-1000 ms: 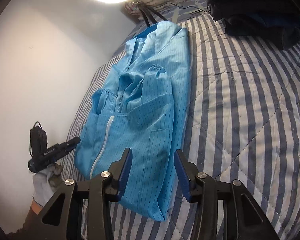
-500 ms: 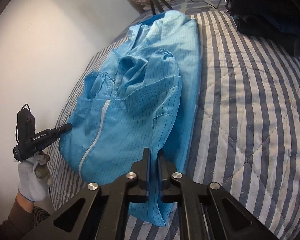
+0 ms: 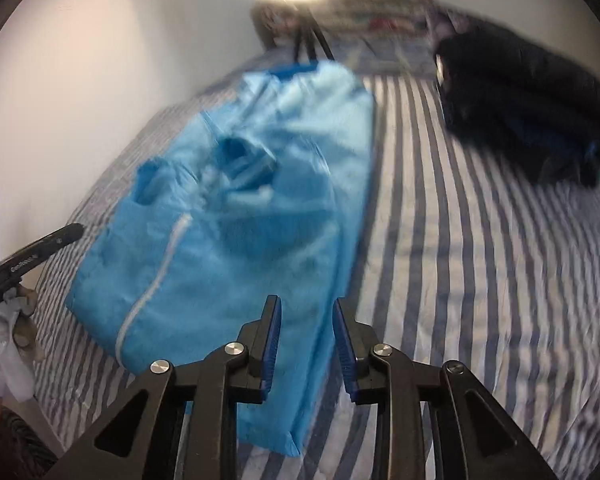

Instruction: Fold large clothes

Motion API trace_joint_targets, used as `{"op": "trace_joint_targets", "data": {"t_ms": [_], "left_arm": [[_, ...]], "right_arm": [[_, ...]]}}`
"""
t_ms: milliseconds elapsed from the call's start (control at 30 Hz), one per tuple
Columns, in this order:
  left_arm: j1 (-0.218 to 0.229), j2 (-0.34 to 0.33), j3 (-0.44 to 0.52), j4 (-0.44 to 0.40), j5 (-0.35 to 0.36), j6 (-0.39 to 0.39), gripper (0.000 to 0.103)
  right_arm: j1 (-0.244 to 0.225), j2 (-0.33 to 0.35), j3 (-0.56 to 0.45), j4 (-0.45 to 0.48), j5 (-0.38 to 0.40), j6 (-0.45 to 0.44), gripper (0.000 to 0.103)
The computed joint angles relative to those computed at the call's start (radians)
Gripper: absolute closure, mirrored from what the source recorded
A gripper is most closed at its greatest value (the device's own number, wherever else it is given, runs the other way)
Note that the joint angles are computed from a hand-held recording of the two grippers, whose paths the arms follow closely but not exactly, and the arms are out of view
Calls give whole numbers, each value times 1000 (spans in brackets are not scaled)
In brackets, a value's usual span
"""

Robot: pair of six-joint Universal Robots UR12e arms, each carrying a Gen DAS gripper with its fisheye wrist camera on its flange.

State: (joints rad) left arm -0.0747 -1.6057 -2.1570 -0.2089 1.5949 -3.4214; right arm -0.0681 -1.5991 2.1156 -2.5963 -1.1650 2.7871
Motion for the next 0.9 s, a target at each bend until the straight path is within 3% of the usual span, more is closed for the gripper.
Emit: {"op": "trace_joint_targets", "data": {"t_ms": [67,100,300,433,533,667,900], "left_arm": [[14,-20,17,-26,-80,-24,77],[11,-29,28,-43,-83,-35,77],[-9,-81,61,-88,6,-60,77],[5,-88,49,-77,-6,-55,77],[-15,-93,56,-85,46,-32,77],[-3,-51,52,-107,-3,-62,77],[17,79,18,-65,-42,-63,77]], "right_arm": [[27,15,4,-61,-8,1,75],[40,24,6,-89,-25,4,74],[96,90,-12,-114,-155,32,79],[83,103,-22,-72,-145,67,83],[105,108,-25,-79,-199,55,82],[99,85,-41,-19,-181,87,79],[92,-33,-32,-31,-147,116,71]]}}
